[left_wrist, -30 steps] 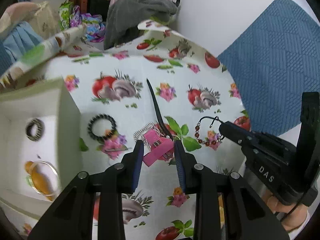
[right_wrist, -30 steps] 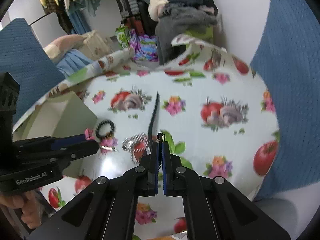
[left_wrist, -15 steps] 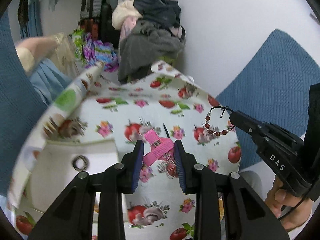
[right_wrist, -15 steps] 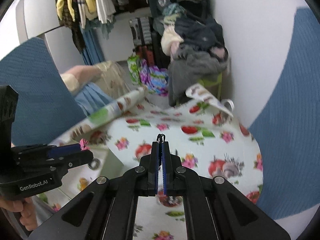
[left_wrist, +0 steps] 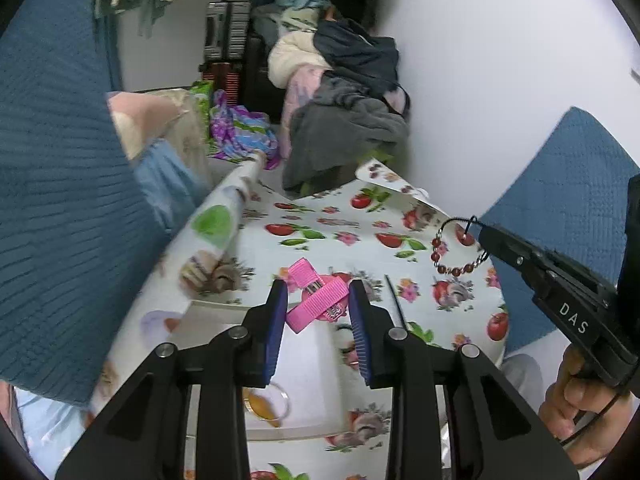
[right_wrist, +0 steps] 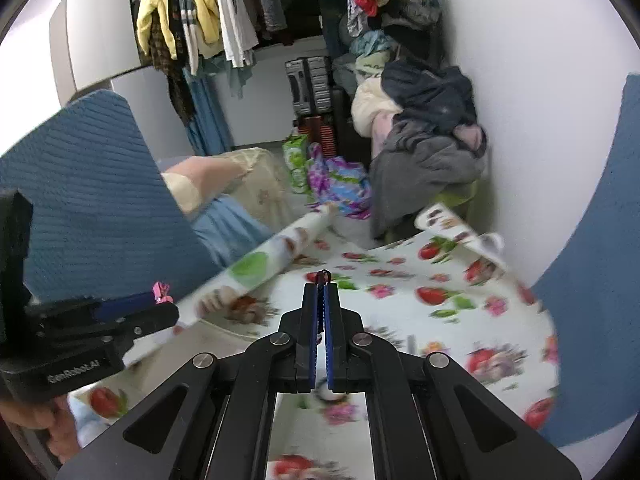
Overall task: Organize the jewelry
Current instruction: 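Carry the pink clip over the white box with the left gripper while the right gripper carries the bracelet there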
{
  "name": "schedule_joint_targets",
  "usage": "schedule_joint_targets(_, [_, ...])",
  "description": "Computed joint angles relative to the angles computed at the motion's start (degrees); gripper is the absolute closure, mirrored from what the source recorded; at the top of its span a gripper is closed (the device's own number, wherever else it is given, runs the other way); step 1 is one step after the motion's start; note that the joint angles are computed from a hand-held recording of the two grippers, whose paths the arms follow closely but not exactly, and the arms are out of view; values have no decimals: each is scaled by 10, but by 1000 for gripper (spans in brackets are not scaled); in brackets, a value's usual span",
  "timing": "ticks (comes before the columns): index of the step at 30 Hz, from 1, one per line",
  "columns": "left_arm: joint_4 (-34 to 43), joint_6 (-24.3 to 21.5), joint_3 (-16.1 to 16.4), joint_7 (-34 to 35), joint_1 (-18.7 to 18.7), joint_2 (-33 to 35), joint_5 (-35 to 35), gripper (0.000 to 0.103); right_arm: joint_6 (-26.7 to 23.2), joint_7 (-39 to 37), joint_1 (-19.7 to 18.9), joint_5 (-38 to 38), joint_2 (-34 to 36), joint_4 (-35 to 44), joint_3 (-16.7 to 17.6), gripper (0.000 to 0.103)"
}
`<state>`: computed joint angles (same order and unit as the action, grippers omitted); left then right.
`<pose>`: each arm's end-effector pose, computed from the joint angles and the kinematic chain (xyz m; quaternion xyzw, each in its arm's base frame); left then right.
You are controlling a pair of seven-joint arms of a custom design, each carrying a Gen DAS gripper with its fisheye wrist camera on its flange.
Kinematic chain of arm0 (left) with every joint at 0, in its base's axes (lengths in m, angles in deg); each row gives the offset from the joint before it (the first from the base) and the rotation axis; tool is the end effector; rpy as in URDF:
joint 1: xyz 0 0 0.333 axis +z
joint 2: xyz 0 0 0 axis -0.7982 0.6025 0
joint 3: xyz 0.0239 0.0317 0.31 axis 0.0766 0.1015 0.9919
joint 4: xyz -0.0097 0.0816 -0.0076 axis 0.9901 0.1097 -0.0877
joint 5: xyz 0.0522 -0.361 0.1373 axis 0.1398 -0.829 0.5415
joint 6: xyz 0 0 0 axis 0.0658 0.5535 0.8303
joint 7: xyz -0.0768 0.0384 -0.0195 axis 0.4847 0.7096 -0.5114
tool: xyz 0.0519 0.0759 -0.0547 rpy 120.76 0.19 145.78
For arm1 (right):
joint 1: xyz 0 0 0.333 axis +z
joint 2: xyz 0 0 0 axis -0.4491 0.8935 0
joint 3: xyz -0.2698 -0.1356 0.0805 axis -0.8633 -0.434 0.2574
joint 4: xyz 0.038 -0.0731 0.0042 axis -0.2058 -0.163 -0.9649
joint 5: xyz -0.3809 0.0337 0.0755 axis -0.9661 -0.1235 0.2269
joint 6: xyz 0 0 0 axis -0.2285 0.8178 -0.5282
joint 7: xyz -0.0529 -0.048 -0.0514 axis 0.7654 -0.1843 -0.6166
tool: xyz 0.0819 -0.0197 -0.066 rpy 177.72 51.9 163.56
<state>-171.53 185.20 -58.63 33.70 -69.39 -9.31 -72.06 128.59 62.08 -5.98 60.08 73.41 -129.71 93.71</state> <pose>0.5052 -0.3173 0.5902 -0.6602 0.6581 -0.3263 0.1567 0.5293 0.2803 0.6005 -0.7187 0.5484 -0.1977 0.3790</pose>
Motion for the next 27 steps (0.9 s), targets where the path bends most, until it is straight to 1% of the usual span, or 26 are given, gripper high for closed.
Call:
schedule_joint_targets(3, [-33, 16, 6, -1, 8, -17, -5, 71, -9, -6, 10, 27, 18, 12, 7, 102])
schedule_joint_targets(7, [-74, 36, 10, 9, 18, -28, -24, 71, -18, 1, 26, 14, 41, 22, 14, 102])
schedule_joint_targets(10, [-104, 50, 14, 23, 22, -31, -52, 71, -24, 3, 39, 14, 55, 20, 18, 102])
schedule_joint_targets(16, [-154, 64, 17, 43, 26, -38, -97, 71, -38, -1, 59, 17, 82, 12, 23, 102])
schedule_joint_targets(18, [-170, 69, 18, 49, 26, -41, -115, 71, -43, -7, 62, 26, 89, 6, 25, 102])
schedule_joint_targets(22, [-200, 81, 18, 58, 24, -45, -145, 71, -51, -1, 71, 21, 100, -2, 23, 102])
schedule_joint_targets(27, [-218, 83, 16, 51, 23, -48, -159, 71, -61, -7, 72, 39, 105, -12, 26, 101])
